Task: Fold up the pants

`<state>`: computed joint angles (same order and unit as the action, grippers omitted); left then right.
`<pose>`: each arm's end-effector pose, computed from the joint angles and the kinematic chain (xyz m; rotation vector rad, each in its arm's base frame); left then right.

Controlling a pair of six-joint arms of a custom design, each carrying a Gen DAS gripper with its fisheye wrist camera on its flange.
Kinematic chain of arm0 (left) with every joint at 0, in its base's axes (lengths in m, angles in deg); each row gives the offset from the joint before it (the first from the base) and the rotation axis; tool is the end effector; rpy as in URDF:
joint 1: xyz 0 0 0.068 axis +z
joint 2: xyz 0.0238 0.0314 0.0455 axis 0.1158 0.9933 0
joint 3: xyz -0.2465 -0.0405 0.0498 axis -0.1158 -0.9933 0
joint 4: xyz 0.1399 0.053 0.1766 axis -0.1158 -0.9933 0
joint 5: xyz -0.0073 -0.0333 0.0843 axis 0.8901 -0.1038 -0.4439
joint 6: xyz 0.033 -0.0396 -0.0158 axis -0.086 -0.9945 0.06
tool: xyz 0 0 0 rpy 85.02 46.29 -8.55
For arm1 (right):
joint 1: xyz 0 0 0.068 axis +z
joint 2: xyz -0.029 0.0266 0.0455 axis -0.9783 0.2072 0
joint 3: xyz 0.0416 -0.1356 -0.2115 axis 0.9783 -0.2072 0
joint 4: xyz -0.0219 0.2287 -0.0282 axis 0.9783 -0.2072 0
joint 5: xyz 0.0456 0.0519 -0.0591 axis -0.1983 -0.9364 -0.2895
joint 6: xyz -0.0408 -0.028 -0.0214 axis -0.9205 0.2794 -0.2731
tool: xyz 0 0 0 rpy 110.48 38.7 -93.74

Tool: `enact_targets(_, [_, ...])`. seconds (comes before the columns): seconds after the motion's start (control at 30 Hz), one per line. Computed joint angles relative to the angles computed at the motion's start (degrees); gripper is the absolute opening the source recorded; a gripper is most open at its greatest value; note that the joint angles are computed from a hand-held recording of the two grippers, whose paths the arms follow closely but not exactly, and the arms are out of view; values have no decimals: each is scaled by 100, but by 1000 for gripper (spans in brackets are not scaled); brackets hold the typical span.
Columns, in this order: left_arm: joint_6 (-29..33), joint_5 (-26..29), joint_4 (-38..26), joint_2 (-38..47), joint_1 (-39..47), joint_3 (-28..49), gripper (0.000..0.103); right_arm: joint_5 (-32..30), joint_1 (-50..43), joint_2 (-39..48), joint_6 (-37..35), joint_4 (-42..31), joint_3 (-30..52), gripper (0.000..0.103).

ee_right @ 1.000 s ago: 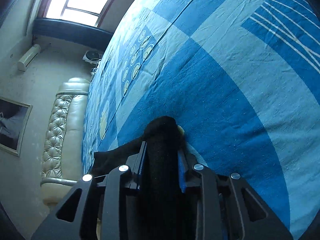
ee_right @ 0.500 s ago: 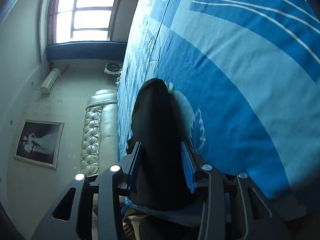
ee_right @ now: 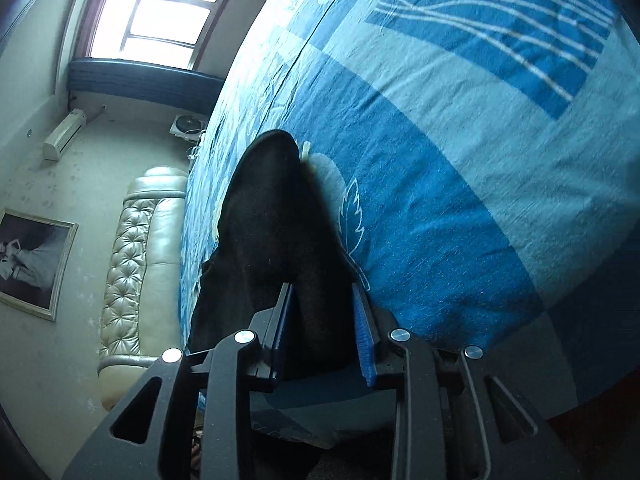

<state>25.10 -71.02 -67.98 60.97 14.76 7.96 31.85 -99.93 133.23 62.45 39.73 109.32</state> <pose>0.2255 0.0229 0.2565 0.0322 2.5378 -0.2494 0.1890 -0.0504 0.1494 1.0347 2.2901 1.0485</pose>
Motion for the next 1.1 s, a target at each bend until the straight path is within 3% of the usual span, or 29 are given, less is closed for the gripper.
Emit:
enact_targets(0.1, [22, 50, 15, -4, 99, 38, 101, 1074, 282, -757, -5, -803, 474, 30])
enact_targets(0.2, [32, 92, 46, 39, 176, 88, 101, 967, 864, -866, 373, -544, 747, 31])
enact_targets(0.37, [55, 165, -9, 168, 311, 183, 101, 882, 2788, 457, 1294, 810, 1226, 35])
enact_targets(0.53, [184, 205, 28, 232, 487, 270, 101, 811, 4000, 1954, 1732, 1715, 1948, 35])
enact_targets(0.7, [296, 438, -52, 496, 791, 485, 101, 922, 4505, 2748, 1796, 1575, 2571, 35])
enact_targets(0.83, [415, 673, -147, 887, 1063, 781, 101, 1049, 4555, 2649, 1637, 1621, 2473, 36])
enact_targets(0.93, [569, 861, -138, 1219, 1351, 1112, 101, 858, 4399, 2374, 1793, 1998, 2151, 46])
enact_targets(0.97, [625, 1000, -116, 1375, 1504, 1269, 101, 899, 4368, 2337, 1806, 2009, 2153, 55])
enact_targets(1.1, [1194, 2134, -875, 2864, 2169, 2775, 101, 992, 4237, 1864, 1592, 1771, 1922, 58])
